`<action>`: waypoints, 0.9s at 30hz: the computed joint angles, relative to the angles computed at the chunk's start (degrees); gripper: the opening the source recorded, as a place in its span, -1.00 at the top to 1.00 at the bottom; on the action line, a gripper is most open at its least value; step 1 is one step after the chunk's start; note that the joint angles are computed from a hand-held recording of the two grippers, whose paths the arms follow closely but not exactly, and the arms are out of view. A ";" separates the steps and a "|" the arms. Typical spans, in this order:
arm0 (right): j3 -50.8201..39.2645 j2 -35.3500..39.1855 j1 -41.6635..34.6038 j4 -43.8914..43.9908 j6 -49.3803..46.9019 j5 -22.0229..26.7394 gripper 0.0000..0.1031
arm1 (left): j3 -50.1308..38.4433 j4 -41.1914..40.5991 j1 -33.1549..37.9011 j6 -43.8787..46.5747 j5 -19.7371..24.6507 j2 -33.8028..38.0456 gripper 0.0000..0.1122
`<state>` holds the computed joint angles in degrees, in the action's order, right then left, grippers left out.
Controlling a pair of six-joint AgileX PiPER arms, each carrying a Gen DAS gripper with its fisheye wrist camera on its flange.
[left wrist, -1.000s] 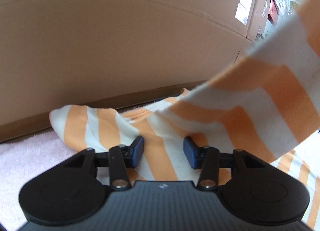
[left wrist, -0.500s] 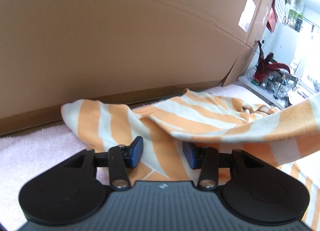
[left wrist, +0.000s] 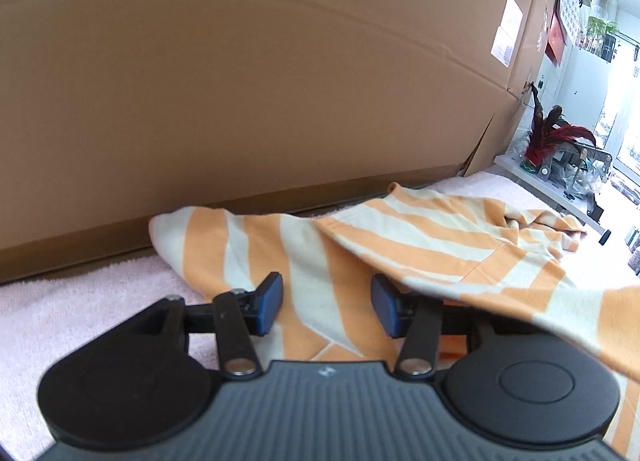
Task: Fold clothes
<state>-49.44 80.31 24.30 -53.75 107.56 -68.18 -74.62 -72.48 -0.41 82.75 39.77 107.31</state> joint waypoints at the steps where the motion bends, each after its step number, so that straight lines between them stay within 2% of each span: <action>1: 0.34 0.10 0.44 0.22 -0.34 -0.20 0.78 | -0.05 -0.15 0.10 0.08 0.06 0.05 0.07; 10: 6.07 -1.54 2.21 0.61 -0.19 0.10 0.77 | 1.44 -3.43 0.08 4.08 -2.53 -0.53 0.04; 12: 7.43 -1.53 2.75 1.16 -0.30 0.03 0.77 | 2.22 -5.17 -0.02 5.56 -4.20 -0.93 0.03; 16: 9.10 -1.26 4.03 1.62 -0.87 0.56 0.77 | 5.28 -13.60 -1.22 13.49 -11.19 -2.50 0.04; 21: 11.13 -0.84 4.90 2.23 -1.30 0.14 0.75 | 4.30 -10.29 -2.63 9.51 -14.75 -2.11 0.04; 27: 11.78 -0.33 4.93 1.35 -0.87 -1.58 0.75 | 3.67 -8.44 -2.90 7.61 -15.43 -1.90 -0.10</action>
<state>-37.66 79.97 29.22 -52.41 106.69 -69.76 -70.95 -80.91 -3.31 90.35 24.34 105.41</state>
